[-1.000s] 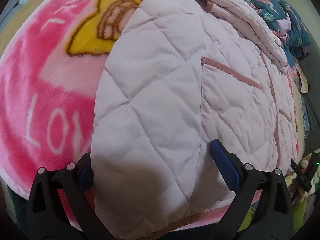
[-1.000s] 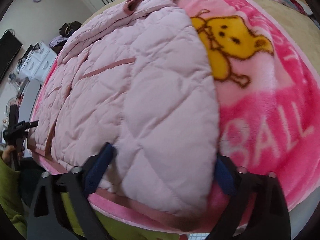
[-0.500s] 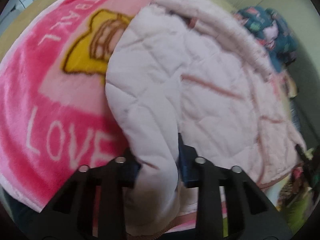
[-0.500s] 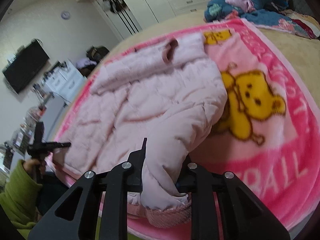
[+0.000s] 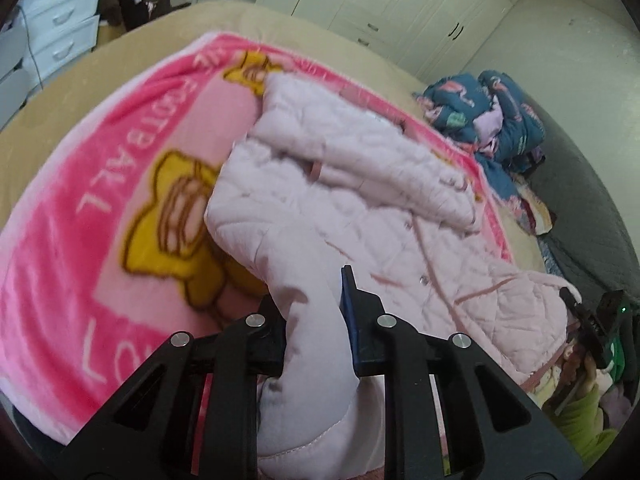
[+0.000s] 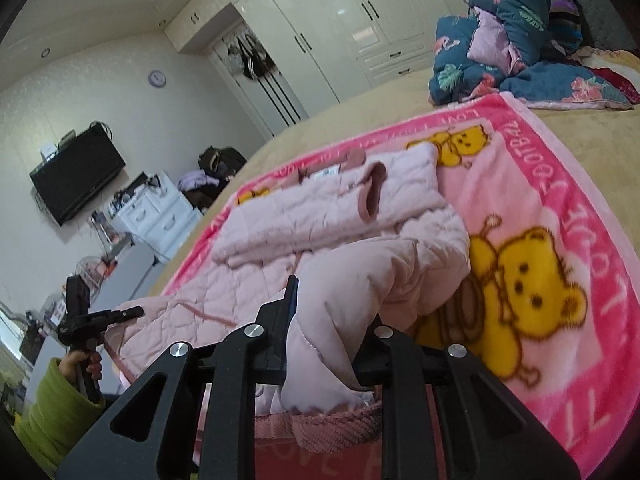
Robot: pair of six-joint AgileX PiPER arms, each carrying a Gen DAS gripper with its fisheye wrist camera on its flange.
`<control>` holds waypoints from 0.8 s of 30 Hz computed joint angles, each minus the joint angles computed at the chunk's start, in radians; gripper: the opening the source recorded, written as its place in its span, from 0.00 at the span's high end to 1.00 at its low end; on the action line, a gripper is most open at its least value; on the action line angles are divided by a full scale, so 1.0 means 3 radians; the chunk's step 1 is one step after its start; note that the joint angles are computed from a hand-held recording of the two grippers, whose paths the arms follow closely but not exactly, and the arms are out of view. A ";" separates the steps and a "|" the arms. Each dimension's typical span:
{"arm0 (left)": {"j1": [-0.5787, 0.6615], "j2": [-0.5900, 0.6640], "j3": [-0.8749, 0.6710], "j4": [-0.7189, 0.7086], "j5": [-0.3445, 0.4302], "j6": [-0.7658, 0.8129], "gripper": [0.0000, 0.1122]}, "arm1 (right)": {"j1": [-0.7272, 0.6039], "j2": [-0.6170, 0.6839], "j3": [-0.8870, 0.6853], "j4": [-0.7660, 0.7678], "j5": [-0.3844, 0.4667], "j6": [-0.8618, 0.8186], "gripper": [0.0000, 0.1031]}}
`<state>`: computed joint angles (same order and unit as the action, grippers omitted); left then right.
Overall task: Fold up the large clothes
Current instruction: 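Lift the jacket hem with both tools and fold it toward the collar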
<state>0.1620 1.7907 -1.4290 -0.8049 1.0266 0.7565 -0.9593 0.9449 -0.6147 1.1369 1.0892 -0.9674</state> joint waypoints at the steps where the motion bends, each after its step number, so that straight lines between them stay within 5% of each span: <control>1: -0.0018 0.0002 -0.0054 0.0001 -0.0003 -0.0032 0.89 | -0.0012 0.0028 -0.0030 0.0032 -0.0010 0.0000 0.82; 24: -0.0330 0.0282 -0.0944 0.0214 -0.0126 -0.0486 0.89 | 0.0453 0.0571 -0.0472 0.0515 -0.0700 0.0047 0.82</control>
<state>0.0629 1.8751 -1.7122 -0.7408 0.9888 0.6106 -0.8233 1.1163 -0.7564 1.2915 0.8792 -0.9534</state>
